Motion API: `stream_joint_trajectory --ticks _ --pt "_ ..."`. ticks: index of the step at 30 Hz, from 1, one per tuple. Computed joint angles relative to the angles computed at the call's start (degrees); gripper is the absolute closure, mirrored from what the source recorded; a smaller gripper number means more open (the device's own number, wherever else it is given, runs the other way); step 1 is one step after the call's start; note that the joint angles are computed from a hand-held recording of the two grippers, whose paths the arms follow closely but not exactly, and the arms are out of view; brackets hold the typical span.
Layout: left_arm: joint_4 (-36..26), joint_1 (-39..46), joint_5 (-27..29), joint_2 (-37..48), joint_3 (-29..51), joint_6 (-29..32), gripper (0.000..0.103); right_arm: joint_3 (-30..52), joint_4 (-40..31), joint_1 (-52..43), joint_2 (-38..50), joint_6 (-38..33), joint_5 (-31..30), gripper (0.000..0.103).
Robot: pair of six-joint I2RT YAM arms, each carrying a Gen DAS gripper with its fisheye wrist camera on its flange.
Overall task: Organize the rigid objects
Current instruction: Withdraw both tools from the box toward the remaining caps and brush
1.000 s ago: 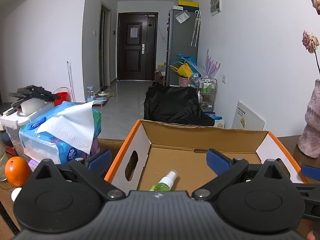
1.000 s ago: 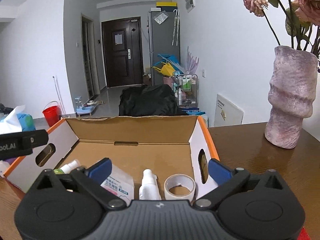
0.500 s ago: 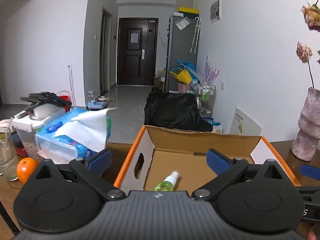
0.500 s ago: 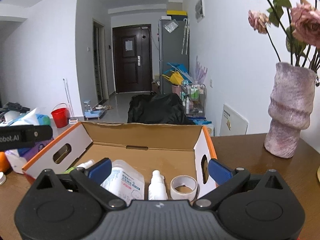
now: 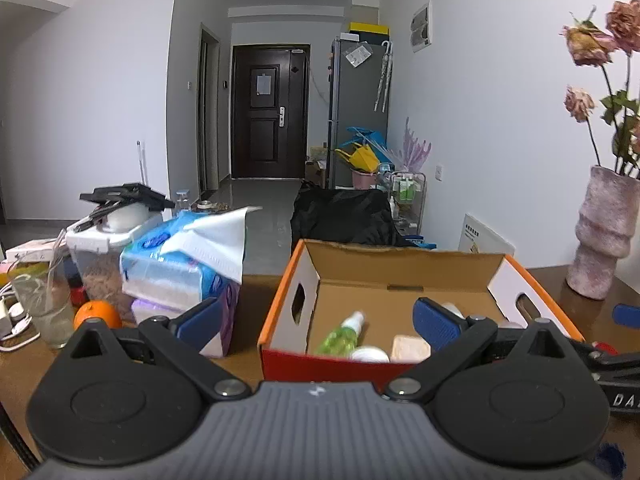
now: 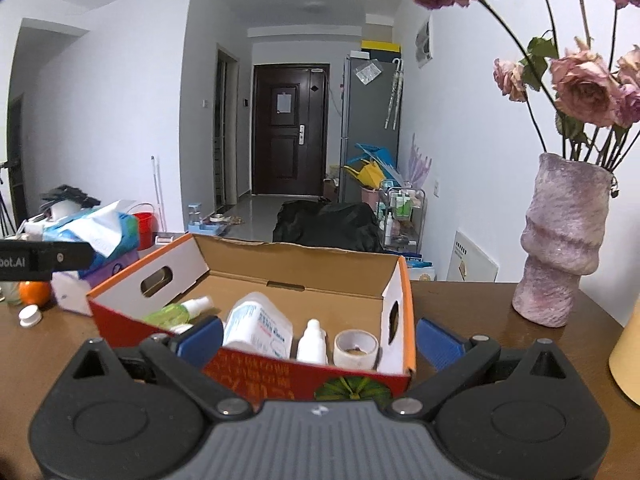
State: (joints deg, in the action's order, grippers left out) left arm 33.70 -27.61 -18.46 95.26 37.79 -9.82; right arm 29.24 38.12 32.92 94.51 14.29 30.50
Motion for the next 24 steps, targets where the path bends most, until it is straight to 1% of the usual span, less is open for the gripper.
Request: stream_joint_trajectory --ticks 8,12,15,20,21,24 --pt "0.5 -3.1 -2.4 -5.9 -8.7 -0.6 0.0 -8.8 -1.3 2.6 -8.1 0.1 1.6 0.0" --pt "0.3 -4.4 -4.0 -9.4 -12.9 -1.6 0.0 -12.6 -3.2 3.7 -11.5 1.5 2.1 0.0" --pt "0.0 -5.3 -4.7 -11.6 -15.6 -2.5 0.0 -15.7 -3.1 4.2 -13.2 2.5 2.0 0.0" --pt "-2.5 -7.3 -6.4 -14.9 -19.1 -4.7 0.0 -19.7 -4.8 4.5 -16.0 4.9 2.5 0.0" --pt "-3.0 -7.6 -6.4 -15.7 -19.7 -4.9 0.0 -20.6 -5.1 4.6 -16.6 5.5 2.9 0.0" --pt "-4.0 -10.2 -8.6 -17.1 -21.6 -5.8 0.0 -22.5 -7.2 6.0 -18.9 7.4 4.9 0.0"
